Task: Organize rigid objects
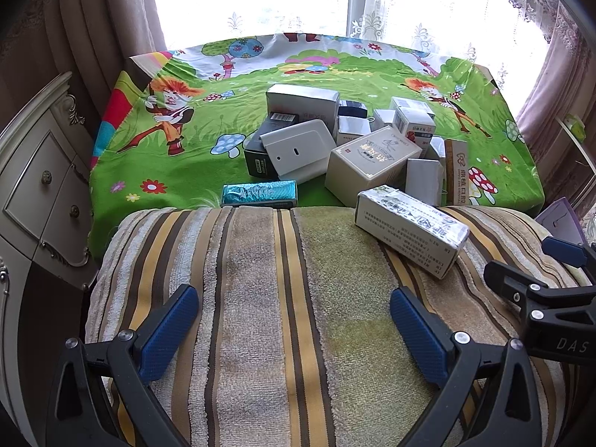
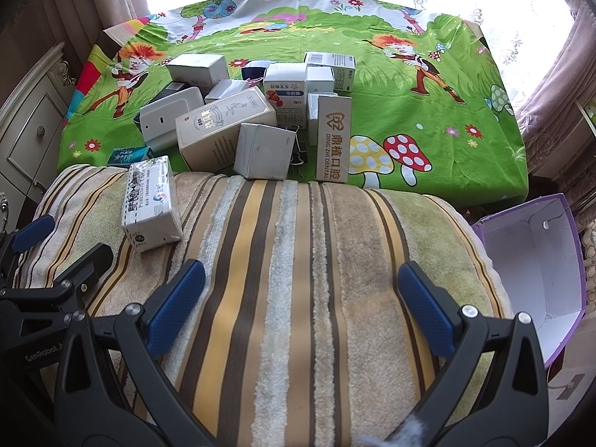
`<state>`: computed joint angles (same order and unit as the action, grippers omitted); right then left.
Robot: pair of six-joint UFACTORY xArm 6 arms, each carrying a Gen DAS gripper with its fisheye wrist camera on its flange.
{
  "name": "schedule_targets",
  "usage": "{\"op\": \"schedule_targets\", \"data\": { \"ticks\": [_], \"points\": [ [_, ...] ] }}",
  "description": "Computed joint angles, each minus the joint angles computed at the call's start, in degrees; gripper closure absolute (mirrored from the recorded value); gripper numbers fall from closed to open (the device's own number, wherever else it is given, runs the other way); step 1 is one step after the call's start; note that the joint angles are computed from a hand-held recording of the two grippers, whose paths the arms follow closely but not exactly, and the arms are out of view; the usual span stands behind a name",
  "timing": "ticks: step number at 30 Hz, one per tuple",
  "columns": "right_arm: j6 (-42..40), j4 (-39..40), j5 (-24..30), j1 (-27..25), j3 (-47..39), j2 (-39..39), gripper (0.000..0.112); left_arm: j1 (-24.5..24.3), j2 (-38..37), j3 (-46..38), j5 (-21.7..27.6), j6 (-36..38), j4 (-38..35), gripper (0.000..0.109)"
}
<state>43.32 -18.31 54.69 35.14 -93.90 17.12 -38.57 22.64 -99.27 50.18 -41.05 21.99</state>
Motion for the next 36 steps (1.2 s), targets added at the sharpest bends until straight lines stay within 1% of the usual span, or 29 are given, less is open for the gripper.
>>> {"op": "schedule_targets", "data": {
  "ticks": [7, 12, 16, 22, 27, 31, 33, 35, 36],
  "points": [
    [0.1, -0.5, -0.5, 0.0, 0.5, -0.2, 0.009, 0.0, -0.1, 0.1, 0.0, 0.0, 0.0, 0.006],
    [0.3, -1.3, 0.8, 0.5, -0.8, 0.6, 0.009, 0.0, -0.2, 0.2, 0.2, 0.3, -0.1, 0.006],
    [0.4, -1.4, -0.4, 0.4, 0.5, -0.1, 0.009, -0.1, -0.2, 0.2, 0.5, 0.1, 0.1, 0.006],
    [-1.0, -2.1, 1.6, 0.7, -2.2, 1.7, 0.009, 0.1, -0.5, 0.6, 0.2, 0.2, 0.1, 0.006],
    [-1.9, -0.4, 1.3, 0.2, -2.0, 1.5, 0.009, 0.3, -1.1, 2.0, -1.8, 0.3, 0.6, 0.006],
    [-2.7, 0.5, 1.1, -0.1, -2.1, 1.5, 0.009, 0.2, -0.5, 1.0, -1.0, 0.5, 1.0, 0.006],
    [-2.9, 0.2, 0.6, -0.2, -1.6, 1.3, 0.009, 0.3, 0.8, -1.3, 0.4, 2.7, -0.8, 0.006],
    [-3.3, 0.5, -0.2, -0.3, -1.0, 0.8, 0.009, 1.5, -0.7, 1.0, -2.9, 5.1, -5.7, 0.006],
    [-3.3, 0.6, -0.7, -0.4, -0.7, 0.6, 0.009, 1.8, -0.5, 0.3, -2.4, 7.7, -8.1, 0.006]
  ]
}}
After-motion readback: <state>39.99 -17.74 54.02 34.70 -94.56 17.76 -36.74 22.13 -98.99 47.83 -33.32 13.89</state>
